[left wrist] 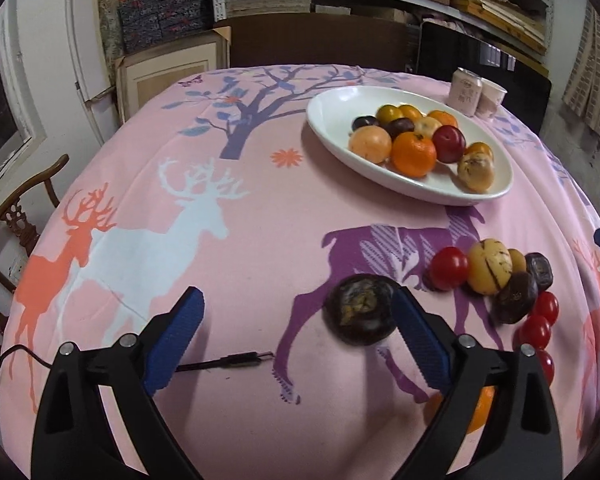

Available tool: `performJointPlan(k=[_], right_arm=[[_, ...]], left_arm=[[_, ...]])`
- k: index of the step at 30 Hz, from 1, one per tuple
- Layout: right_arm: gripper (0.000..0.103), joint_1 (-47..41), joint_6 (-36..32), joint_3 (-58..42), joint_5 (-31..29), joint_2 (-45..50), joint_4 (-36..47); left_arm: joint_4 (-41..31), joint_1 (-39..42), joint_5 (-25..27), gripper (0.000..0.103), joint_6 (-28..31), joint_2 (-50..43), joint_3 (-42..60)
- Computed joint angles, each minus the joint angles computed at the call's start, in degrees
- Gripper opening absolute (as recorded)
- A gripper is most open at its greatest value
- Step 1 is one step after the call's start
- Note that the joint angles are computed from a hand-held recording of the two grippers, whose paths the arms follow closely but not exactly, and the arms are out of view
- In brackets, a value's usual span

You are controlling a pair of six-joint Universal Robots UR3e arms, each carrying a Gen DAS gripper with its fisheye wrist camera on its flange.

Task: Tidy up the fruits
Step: 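Move the left tool to the dark flat fruit and grasp it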

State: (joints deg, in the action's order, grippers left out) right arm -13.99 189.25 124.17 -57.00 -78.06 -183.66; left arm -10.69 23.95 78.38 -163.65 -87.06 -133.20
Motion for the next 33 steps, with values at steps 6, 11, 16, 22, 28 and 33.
performJointPlan(k=[6,11,16,22,28,33], right_arm=[[0.096,0.12,-0.24,-0.12,-0.22,-0.27,0.89],[0.096,0.25,-0.34,-0.53,-0.33,-0.49,2.62],[0.096,-0.02,-0.36,-0.65,0.03,-0.29,3.48],[0.096,-0.07,-0.8,-1.08,0.18,-0.01,4.39],[0.096,-0.02,-0.63,-1.1,0.12,0.19,4.11],[0.096,0.53,-1.3,-1.44,-0.31,0.17,4.39]], left_arm=[[0.34,-1.8,-1.01,0.093,1.25,-0.85,0.09],[0.47,-4.14,0.41,0.093,2.17,-2.37,0.6],[1.24,-5.61,3.22,0.093,1.24,-4.76,1.58],[2.8,-5.71,5.32,0.093,0.21,-6.08,2.02],[2.75,-4.46,7.0,0.093,-1.95,-6.33,2.62],[3.43,-4.46,4.97,0.093,-0.22,-4.8,1.19]])
